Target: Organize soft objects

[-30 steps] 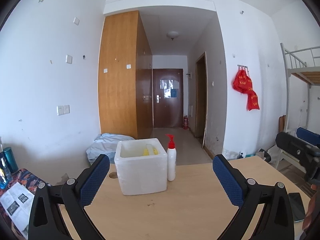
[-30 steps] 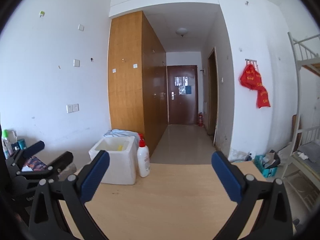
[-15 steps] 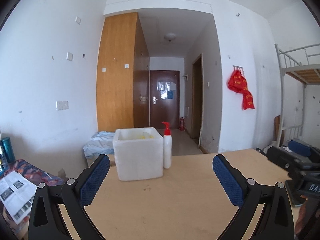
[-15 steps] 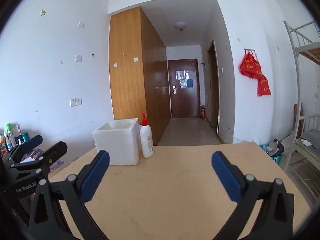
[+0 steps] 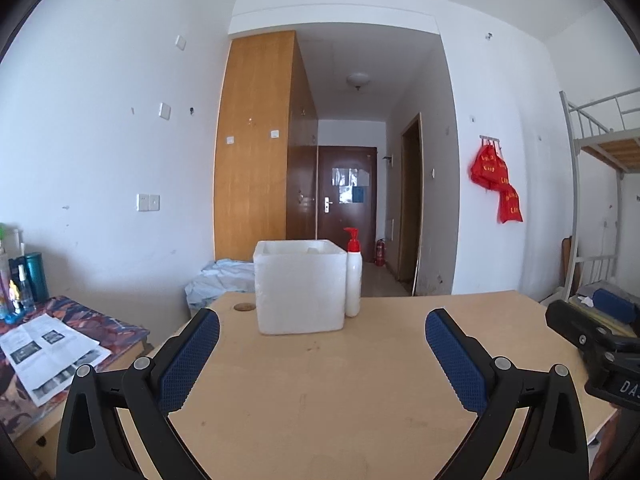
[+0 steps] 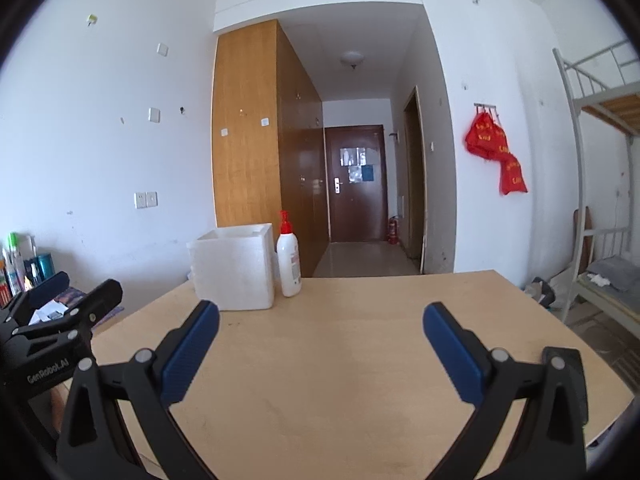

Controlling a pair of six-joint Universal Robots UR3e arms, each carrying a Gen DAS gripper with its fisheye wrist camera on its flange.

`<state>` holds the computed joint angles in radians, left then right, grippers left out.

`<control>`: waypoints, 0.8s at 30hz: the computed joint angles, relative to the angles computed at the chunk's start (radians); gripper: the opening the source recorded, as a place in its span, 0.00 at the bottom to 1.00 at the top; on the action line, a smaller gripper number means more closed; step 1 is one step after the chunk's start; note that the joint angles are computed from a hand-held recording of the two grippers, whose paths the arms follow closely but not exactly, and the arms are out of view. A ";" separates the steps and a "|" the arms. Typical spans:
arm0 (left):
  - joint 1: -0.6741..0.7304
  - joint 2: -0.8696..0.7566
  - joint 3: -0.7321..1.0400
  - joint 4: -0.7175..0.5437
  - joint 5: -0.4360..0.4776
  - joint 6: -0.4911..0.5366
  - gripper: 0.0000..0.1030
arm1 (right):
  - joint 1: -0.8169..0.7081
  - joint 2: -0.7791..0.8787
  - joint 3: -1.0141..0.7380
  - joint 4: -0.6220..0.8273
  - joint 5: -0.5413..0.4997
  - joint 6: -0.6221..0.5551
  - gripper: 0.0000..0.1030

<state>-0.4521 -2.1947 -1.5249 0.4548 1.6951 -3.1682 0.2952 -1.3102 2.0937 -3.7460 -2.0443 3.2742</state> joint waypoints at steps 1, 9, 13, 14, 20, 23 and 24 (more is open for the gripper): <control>0.001 0.008 -0.019 0.008 0.000 -0.002 1.00 | 0.008 0.000 -0.001 0.003 -0.005 0.000 1.00; 0.015 0.057 -0.109 0.027 -0.033 -0.002 1.00 | 0.036 -0.005 0.028 -0.026 -0.036 0.031 1.00; 0.021 0.073 -0.139 0.041 -0.044 -0.016 1.00 | 0.051 -0.010 0.031 -0.017 -0.056 0.027 1.00; 0.024 0.076 -0.144 0.042 -0.051 -0.020 1.00 | 0.051 -0.018 0.039 -0.019 -0.053 0.024 1.00; 0.013 0.069 -0.139 0.041 -0.034 -0.009 1.00 | 0.061 -0.023 0.043 -0.025 -0.067 0.028 1.00; 0.014 0.076 -0.147 0.045 -0.038 -0.007 1.00 | 0.064 -0.026 0.037 -0.014 -0.072 0.028 1.00; 0.014 0.077 -0.149 0.048 -0.039 -0.005 1.00 | 0.064 -0.026 0.036 -0.015 -0.072 0.028 1.00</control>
<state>-0.4386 -2.1172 -1.6743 0.5024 1.6558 -3.1737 0.3596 -1.3360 2.1297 -3.7614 -2.1159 3.3024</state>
